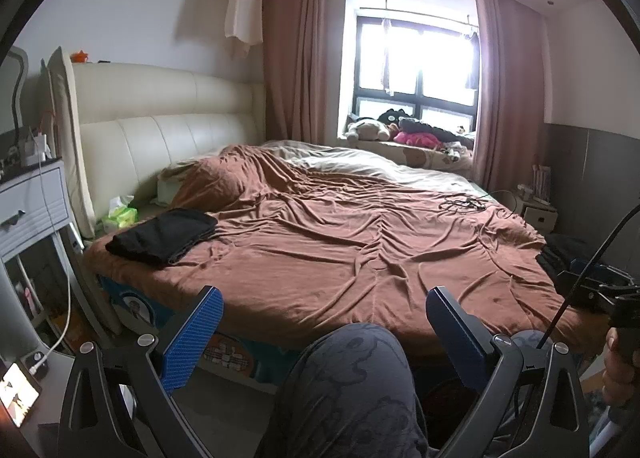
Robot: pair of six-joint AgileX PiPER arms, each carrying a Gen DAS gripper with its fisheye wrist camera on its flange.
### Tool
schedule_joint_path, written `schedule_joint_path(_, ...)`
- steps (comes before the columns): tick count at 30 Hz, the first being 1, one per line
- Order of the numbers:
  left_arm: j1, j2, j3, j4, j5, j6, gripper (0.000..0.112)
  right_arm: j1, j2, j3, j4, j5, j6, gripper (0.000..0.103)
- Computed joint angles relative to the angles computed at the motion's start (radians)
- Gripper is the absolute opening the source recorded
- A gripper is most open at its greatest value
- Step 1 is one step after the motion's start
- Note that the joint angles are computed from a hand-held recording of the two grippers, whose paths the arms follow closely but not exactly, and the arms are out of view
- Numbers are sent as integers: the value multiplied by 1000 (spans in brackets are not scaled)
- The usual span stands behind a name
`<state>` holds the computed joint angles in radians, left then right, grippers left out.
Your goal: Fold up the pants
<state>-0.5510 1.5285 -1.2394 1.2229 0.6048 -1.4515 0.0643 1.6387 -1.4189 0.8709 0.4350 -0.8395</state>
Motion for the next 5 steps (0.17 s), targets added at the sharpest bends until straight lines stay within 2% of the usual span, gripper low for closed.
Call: schedule_joint_path(5,-8,-6,3,8,7,-6,102,3,-3,4,-1,-6,3,103)
